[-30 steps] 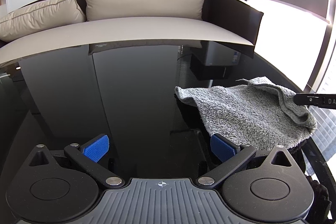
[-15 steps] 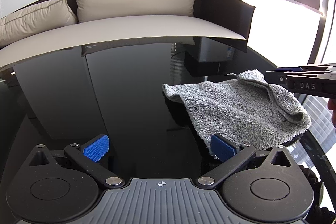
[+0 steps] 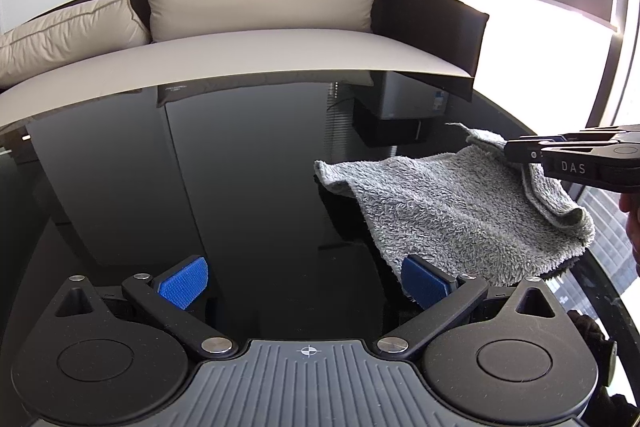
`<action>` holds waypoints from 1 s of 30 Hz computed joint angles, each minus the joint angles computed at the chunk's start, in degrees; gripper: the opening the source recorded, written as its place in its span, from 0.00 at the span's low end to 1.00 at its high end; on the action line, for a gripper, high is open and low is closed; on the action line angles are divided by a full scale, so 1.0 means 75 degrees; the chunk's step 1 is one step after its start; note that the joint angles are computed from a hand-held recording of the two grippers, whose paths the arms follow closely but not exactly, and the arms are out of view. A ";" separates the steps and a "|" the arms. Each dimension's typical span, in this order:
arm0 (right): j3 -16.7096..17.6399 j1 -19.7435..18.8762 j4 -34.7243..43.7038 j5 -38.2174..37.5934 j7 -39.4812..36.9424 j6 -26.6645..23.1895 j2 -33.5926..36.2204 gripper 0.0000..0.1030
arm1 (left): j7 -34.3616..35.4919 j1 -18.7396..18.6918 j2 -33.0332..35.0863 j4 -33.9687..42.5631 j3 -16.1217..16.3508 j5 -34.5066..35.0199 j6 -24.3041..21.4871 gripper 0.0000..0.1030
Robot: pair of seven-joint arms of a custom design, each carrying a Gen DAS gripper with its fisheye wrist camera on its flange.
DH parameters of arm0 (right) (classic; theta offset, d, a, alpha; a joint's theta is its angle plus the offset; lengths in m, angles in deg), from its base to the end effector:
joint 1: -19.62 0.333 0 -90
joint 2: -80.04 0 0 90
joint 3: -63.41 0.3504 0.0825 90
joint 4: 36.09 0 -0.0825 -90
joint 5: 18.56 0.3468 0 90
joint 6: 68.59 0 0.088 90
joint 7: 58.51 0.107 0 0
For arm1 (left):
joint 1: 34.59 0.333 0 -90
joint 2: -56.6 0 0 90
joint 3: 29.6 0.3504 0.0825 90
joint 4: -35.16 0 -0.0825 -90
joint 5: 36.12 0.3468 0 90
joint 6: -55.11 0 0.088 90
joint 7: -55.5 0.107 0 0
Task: Fold towel
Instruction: 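Grasp a towel corner with the left tool while the right tool holds another corner, then lift the towel with both tools, pulling the corners apart to unfold it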
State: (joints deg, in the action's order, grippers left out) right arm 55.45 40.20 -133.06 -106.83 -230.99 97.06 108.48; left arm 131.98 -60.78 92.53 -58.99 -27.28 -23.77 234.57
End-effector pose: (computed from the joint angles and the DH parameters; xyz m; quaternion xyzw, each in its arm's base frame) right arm 0.6393 0.2191 0.3956 -0.6152 0.6284 -0.3683 0.3017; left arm 0.6552 -0.3182 0.4036 -0.4966 0.7606 -0.3472 0.2330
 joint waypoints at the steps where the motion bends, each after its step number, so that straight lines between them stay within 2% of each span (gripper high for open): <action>1: -0.0019 0.0015 -0.0025 -0.0039 0.0081 -0.0033 -0.0031 0.13 | 0.0007 0.0004 -0.0002 -0.0005 -0.0006 0.0008 0.0002 0.99; 8: -0.0025 -0.0009 -0.0367 0.0372 -0.0002 -0.0728 -0.0269 0.14 | 0.0025 0.0016 -0.0005 -0.0019 -0.0022 0.0024 -0.0015 0.99; 11: -0.0071 0.0033 -0.0550 0.0513 -0.0074 -0.1318 -0.0385 0.14 | 0.0029 0.0029 -0.0008 -0.0015 -0.0035 0.0028 -0.0035 0.99; 13: -0.0068 -0.0030 -0.0667 0.0560 0.0003 -0.1467 -0.0460 0.14 | 0.0040 0.0035 -0.0016 -0.0027 -0.0042 0.0039 -0.0037 0.99; 16: -0.0081 -0.0273 -0.0886 0.0243 0.0664 -0.1081 -0.0613 0.14 | 0.0055 0.0051 -0.0023 -0.0034 -0.0067 0.0045 -0.0051 0.99; 21: 0.0072 -0.0879 -0.0861 -0.0878 0.2094 0.0053 -0.0620 0.14 | 0.0045 0.0016 -0.0009 -0.0029 -0.0042 0.0065 -0.0072 0.99; 24: 0.0272 -0.1257 -0.0634 -0.0812 0.2144 0.0587 -0.0375 0.14 | 0.0030 -0.0009 -0.0008 -0.0028 -0.0017 0.0087 -0.0085 0.99; 30: 0.0309 -0.1459 -0.0139 -0.0931 0.2376 0.1037 -0.0011 0.15 | -0.0001 -0.0002 0.0009 -0.0006 -0.0029 0.0093 -0.0085 0.99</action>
State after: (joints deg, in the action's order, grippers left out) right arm 57.77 29.26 -134.10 -113.81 -213.17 104.84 108.40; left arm 131.98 -60.79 92.60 -59.04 -27.50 -23.07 233.93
